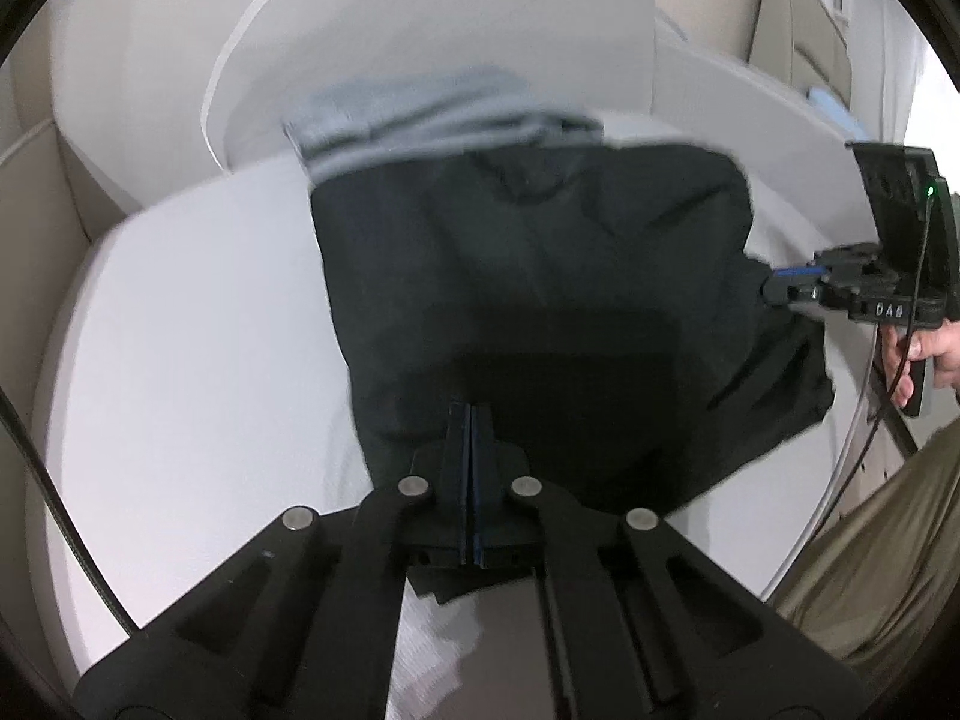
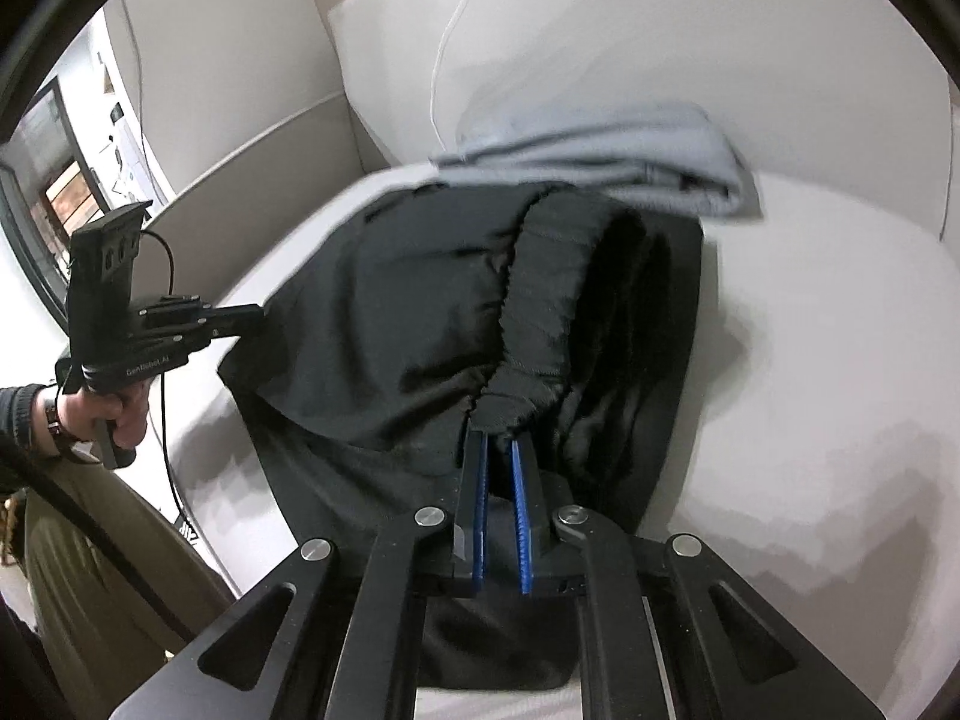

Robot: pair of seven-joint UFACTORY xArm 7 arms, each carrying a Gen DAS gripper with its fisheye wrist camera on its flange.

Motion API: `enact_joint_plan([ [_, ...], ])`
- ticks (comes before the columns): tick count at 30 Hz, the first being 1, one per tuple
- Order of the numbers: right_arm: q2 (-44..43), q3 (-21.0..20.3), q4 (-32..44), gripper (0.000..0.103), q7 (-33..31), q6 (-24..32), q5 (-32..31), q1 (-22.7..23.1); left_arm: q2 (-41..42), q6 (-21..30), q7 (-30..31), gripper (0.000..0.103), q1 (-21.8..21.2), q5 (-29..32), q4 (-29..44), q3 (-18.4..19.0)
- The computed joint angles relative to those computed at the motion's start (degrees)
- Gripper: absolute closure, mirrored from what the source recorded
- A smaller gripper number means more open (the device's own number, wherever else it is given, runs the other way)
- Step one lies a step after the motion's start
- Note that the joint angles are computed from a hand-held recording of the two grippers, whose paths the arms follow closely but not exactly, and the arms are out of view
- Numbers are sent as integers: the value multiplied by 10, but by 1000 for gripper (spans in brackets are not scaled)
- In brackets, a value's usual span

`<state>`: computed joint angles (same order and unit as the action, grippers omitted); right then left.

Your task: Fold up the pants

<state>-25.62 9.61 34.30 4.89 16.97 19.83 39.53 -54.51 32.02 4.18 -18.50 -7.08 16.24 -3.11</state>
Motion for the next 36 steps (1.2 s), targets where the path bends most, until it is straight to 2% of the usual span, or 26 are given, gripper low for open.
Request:
enact_joint_plan([
  [5, 10, -39, -25, 96, -33, -32, 62, 47, 17, 10, -2, 103, 0, -2, 2, 3],
  [9, -9, -45, -17, 94, -35, -15, 83, 50, 5, 19, 3, 103, -5, -21, 11, 23],
  [12, -47, -24, -17, 94, -22, -41, 64, 23, -11, -12, 5, 103, 0, -25, 24, 23],
  [13, -55, -7, -9, 93, -6, -48, 40, -1, -6, -22, 5, 103, 3, -25, 33, 22],
  [17, -10, 5, 77, 85, 25, 8, -25, -50, 56, -58, 8, 103, 15, -25, 93, 32],
  [19, 36, -41, 123, 85, -12, 46, 19, -18, 95, -74, 11, 103, 14, -38, 127, 48],
  [22, 79, -65, 160, 85, -59, 92, 86, -12, 141, -86, 27, 103, 9, -53, 164, 69],
  [24, 92, -75, 166, 85, -94, 99, 135, -12, 178, -84, 42, 101, 6, -64, 191, 81],
  [25, 100, -83, 169, 84, -114, 101, 171, -9, 191, -84, 47, 96, 10, -68, 199, 82],
  [27, 118, -106, 178, 79, -168, 111, 266, 0, 222, -89, 56, 59, 11, -86, 215, 89],
  [28, 124, -107, 182, 76, -178, 114, 290, -4, 230, -94, 63, 50, 8, -99, 218, 94],
  [29, 135, -113, 188, 74, -196, 121, 323, -7, 242, -104, 72, 47, 5, -111, 220, 98],
  [32, 153, -106, 200, 70, -206, 138, 349, -29, 267, -114, 76, 47, 14, -127, 228, 91],
  [34, 156, -93, 198, 69, -211, 124, 354, -44, 275, -118, 86, 47, 13, -139, 227, 91],
  [35, 159, -86, 199, 69, -212, 119, 356, -51, 280, -122, 90, 49, 16, -138, 226, 87],
  [36, 165, -80, 203, 69, -210, 119, 355, -59, 286, -126, 98, 56, 15, -139, 223, 85],
])
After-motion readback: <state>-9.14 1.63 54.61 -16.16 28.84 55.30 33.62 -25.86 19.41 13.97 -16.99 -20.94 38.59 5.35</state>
